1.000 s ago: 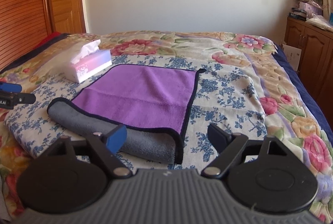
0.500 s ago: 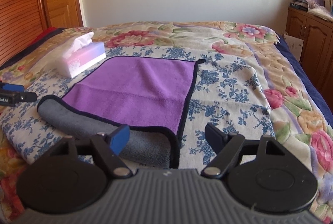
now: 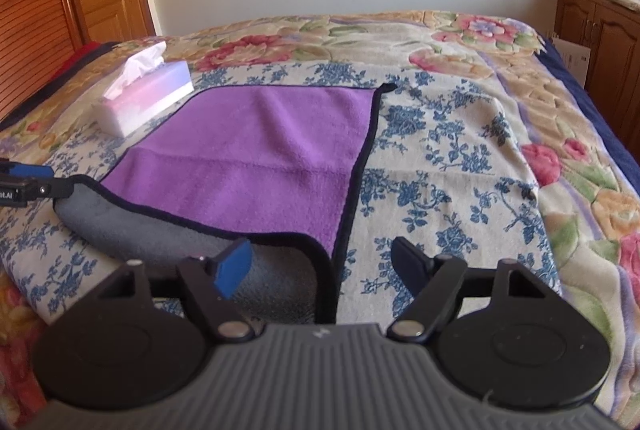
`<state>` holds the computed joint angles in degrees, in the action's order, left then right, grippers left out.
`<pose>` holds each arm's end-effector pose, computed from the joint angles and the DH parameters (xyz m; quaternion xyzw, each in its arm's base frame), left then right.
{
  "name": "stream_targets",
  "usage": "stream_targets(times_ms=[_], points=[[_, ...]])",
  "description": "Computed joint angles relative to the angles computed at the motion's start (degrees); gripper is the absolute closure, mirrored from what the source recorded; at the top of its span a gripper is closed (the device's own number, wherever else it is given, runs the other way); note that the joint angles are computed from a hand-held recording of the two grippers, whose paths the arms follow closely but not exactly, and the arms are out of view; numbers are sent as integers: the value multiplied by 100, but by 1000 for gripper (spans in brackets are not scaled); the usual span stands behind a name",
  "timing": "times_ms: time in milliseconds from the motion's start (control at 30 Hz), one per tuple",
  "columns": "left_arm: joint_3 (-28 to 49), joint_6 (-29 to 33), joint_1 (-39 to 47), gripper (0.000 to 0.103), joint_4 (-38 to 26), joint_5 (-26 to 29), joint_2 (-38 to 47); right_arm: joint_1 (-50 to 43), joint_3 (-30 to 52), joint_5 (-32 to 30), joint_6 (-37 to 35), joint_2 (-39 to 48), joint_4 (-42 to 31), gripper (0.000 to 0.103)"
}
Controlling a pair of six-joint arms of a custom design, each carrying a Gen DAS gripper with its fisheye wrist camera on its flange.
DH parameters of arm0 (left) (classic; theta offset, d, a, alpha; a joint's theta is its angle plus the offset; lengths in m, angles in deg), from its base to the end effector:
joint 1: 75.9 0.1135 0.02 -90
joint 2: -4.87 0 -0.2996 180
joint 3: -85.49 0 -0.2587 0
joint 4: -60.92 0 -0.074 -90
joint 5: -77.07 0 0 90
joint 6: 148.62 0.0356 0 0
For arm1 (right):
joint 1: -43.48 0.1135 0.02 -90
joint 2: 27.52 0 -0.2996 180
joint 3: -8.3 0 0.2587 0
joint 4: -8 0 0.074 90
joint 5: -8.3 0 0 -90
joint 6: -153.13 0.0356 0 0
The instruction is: Fold towel
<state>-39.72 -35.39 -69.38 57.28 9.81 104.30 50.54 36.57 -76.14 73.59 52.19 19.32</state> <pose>0.3237 0.0231 0.1475 0.2026 0.8962 -0.0884 0.3847 0.2102 0.0226 0.1355 0.0473 0.9047 0.0207 0.4230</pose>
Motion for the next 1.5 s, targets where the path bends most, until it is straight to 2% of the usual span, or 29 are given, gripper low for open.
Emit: stream_targets(times_ms=[167,333,533,733,933,1200,1500], points=[[103,31,-43,42,-114,52,124,-126,81,-278,17,216,-4,38],[144,11,-45,49,-209,72,167,-197,126,-478,49,321,-69,44],[132,-3,-36,63,-229,55,166,-233,139,-622,59,273,-149,56],[125,43,-37,69,-258,73,134,-273,139,-697,19,162,-215,75],[118,34,-30,82,-253,101,122,-295,136,-661,-10,138,-225,92],[131,34,-6,94,-316,198,97,-331,121,-762,-74,11,-258,99],[88,39,28,97,-279,326,25,-367,98,-802,-98,-107,-236,99]])
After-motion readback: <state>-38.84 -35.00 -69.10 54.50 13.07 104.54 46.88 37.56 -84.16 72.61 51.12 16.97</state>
